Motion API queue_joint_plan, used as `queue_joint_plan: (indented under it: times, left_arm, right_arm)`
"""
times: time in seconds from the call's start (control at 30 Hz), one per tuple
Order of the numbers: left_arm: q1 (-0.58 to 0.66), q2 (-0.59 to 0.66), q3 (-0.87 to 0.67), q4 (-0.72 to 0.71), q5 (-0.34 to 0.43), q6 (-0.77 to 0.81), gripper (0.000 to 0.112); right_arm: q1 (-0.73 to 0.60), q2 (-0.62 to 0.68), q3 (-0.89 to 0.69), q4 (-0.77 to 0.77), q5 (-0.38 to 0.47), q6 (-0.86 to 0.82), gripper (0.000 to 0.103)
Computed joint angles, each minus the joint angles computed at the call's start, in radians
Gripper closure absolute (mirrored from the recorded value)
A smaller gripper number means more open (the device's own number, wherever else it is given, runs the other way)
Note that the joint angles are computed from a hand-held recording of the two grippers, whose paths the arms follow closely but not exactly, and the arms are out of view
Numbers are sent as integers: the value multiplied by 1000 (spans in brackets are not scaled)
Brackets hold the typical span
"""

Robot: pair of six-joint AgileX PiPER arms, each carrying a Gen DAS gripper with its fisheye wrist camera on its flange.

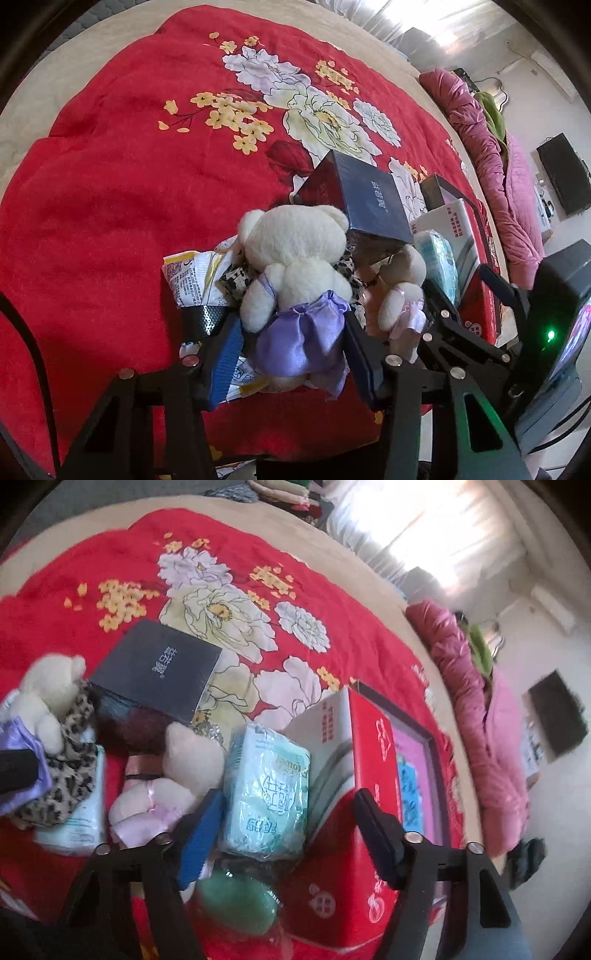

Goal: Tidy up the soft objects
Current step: 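Grasp the purple-dress bear with the left tool while the right grasps the tissue pack, then carry the bear with the left tool while the right carries the tissue pack to the tray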

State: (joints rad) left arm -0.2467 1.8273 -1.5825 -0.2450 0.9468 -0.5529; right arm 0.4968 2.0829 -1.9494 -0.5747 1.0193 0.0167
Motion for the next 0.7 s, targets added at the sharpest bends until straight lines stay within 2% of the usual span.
queue_joint_plan:
  times: [0.03,0.1,0.17,0.23,0.37,0.5,0.7]
  left_arm:
    - [0,-1,2,-1,-2,1,61]
    - [0,-1,4,2,-4,0,64]
    - [3,-10,18,-4,-19,9,66]
    - [3,-19,29,-4,-27,15,66]
    - [14,-55,69,-27,-67,30,67]
    - [25,-88,89,-26,-85,26,67]
    - [30,-118,84,27,-65,-8,67]
  right_arm:
    - [-7,16,-31,50,18,-37,63]
    - [-11,33,-55,82,29,-54,71]
    - [-14,18,-31,94,4,-35,73]
    - [-43,-12,-18,171,-18,-41,77]
    - [-155,-51,-42,490,3,-127,79]
    - [-246,-63,-52,730,38,-182,79]
    - [-267,-116,11,805,7,-223,79]
